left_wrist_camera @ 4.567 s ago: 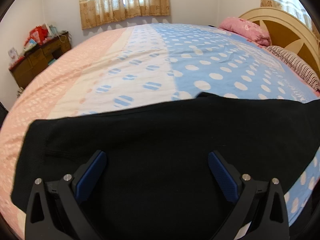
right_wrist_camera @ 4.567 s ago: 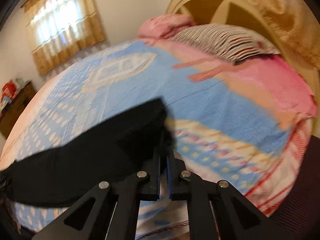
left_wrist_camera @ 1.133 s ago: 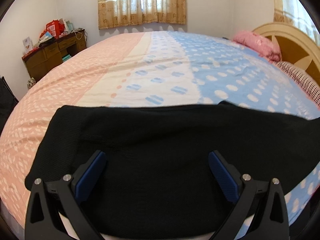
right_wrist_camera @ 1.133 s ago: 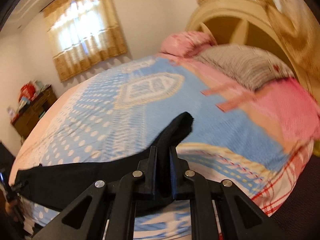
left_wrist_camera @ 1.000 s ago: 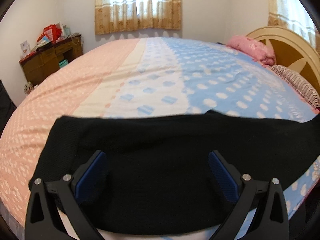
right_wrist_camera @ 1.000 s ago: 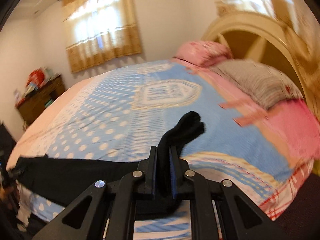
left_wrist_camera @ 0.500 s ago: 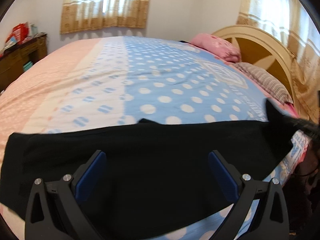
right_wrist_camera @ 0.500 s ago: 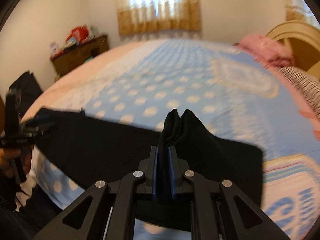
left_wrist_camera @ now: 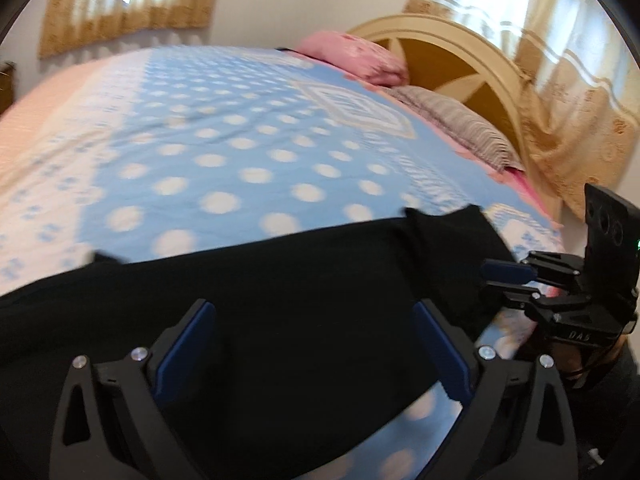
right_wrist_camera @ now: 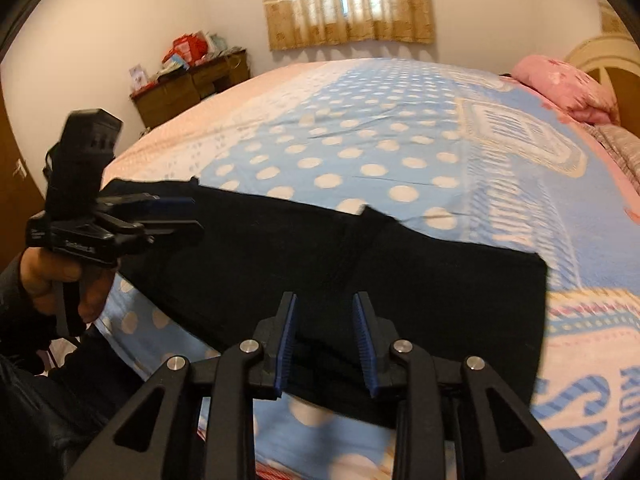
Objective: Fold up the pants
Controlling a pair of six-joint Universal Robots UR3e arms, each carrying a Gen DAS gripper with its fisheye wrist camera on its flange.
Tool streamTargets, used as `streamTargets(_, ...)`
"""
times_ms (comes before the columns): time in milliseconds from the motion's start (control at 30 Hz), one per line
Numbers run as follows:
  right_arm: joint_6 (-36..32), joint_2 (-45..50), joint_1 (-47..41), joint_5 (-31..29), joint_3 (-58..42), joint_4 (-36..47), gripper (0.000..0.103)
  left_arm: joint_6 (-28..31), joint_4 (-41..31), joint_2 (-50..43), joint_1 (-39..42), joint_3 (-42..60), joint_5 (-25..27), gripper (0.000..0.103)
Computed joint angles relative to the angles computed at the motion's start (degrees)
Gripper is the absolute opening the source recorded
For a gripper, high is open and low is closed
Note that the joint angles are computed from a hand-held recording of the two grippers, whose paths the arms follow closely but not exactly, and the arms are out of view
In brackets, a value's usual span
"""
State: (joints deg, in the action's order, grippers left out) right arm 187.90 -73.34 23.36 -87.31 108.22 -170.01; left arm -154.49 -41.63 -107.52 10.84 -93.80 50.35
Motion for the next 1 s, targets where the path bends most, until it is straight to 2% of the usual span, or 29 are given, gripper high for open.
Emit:
streamTargets(67, 1.67, -2.1, -2.09, 1.22, 4.34, -3.36, 0.031, -1.32, -1.79, -2.37, -2.66, 3.56, 0.13, 0.097)
streamTargets(133, 3.03, -2.11, -1.91, -0.55, 5.71, -4.86, 0.031, -2.2, -1.17, -3.58, -4.7, 5.23, 1.55, 0.097)
streamTargets(267, 0.85, 1.06, 1.03, -0.4, 3.26, -5.2, 0.031, -4.66, 0.39, -5.46, -7.09, 7.24, 4.22, 0.097)
streamTargets(367, -1.64, 5.99, 5.51, -4.47, -2.78, -2.6, 0.031, -5.85, 2.29, -5.68, -7.76, 6.74, 6.56, 0.096)
streamTargets(467, -3.0, 11.47, 9.0, -11.59, -8.97, 0.42, 0.03, -6.58, 1.83, -5.69, -7.11, 6.25, 6.3, 0.096)
streamTargets(500, -3.11, 12.2, 9.09, -11.88, -9.85, 1.23, 0.027, -6.68, 1.69, -5.69, -6.94, 6.19, 6.3, 0.096)
streamTargets(533, -3.06, 12.16, 8.91, -11.39, -9.57, 1.01, 0.012, -6.65, 1.62, -5.46, -6.67, 5.85, 6.14, 0.096)
streamTargets(667, -2.12, 8.44, 8.58, -10.46, -6.05, 0.09, 0.009, -7.01, 1.71, -4.88, -5.44, 5.02, 4.65, 0.096)
streamTargets(767, -2.65, 6.13, 8.73, -9.78, -3.96, -0.19, 0.009, -7.09, 1.73, -4.68, -5.05, 4.93, 3.91, 0.097)
streamTargets(900, -3.06, 9.07, 7.95, -8.82, -4.38, 0.23, 0.01, -6.83, 1.23, -5.37, -6.35, 6.03, 3.58, 0.096)
streamTargets(967, -2.61, 8.05, 6.11, -5.82, -2.52, -1.73, 0.016, -6.57, 0.4, -5.86, -7.34, 6.89, 3.45, 0.096)
streamTargets(1000, -2.34, 6.52, 5.14, -4.64, -1.13, -2.55, 0.029, -6.2, -0.1, -6.03, -8.1, 7.29, 3.33, 0.096)
